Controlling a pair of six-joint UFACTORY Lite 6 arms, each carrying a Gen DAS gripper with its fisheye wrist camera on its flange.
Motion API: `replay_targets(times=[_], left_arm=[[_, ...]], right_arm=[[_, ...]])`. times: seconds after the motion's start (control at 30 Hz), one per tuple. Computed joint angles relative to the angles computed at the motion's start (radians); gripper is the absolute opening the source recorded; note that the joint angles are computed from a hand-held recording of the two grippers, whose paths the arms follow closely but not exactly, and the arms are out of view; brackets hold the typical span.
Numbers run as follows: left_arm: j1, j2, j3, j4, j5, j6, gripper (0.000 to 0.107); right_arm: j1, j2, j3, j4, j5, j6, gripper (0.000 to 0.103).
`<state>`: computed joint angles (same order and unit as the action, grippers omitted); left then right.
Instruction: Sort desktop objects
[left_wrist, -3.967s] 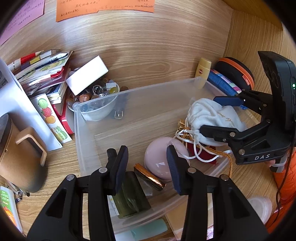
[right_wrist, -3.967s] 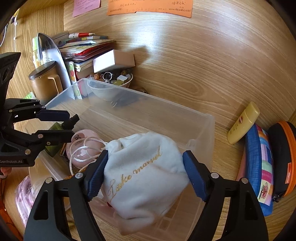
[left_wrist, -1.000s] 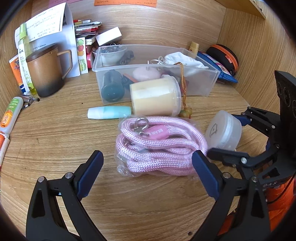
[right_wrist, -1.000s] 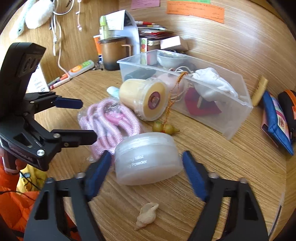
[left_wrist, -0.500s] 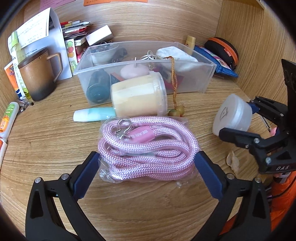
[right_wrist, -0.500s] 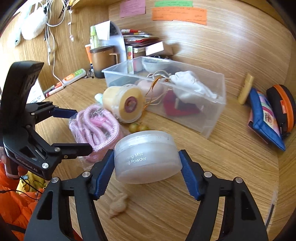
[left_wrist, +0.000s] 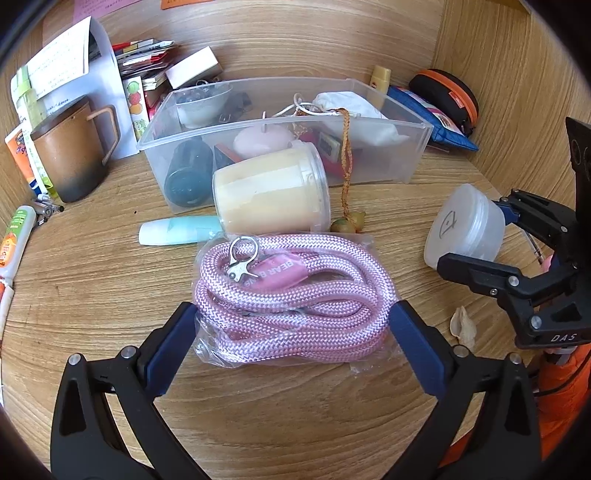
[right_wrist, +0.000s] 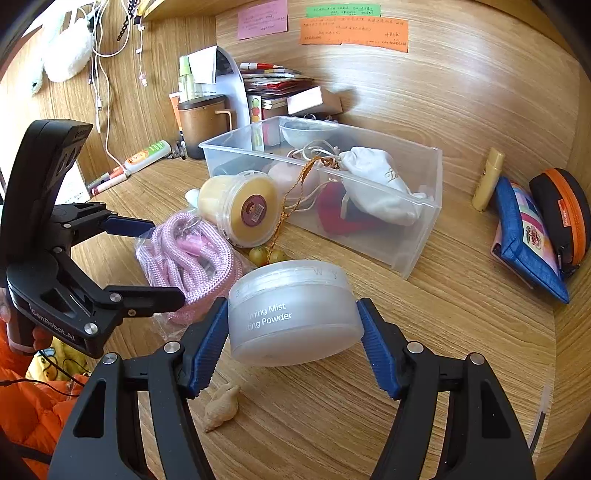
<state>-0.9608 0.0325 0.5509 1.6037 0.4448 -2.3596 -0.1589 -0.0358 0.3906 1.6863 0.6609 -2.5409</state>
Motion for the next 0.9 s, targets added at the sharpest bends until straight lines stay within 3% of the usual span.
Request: replay_targets(times=[0.17,0.4,0.67,0.9], left_arm=[[0.024,-0.003,0.014,-0.033,-0.045,0.055,0.103],[0.01,0.04,0.041,-0.235,-0.074,0.271,0.103],[0.038,0.051,0.067,-0.187,-0.106,0.178,0.103],[0.06,0.104,0.123,-0.213,-0.096,0.234,0.103]], right_arm=[[0.008,0.014,0.003,0.013,0.001,-0.017,0.065],[0.003,0.013,0.001,0.007,0.01,-0.014,0.065],[0.015,0.015,0.0,0.021,0.003,-0.023,0.065],[0.007,0.021,0.006,0.015,0.008,-0.012,0.065]])
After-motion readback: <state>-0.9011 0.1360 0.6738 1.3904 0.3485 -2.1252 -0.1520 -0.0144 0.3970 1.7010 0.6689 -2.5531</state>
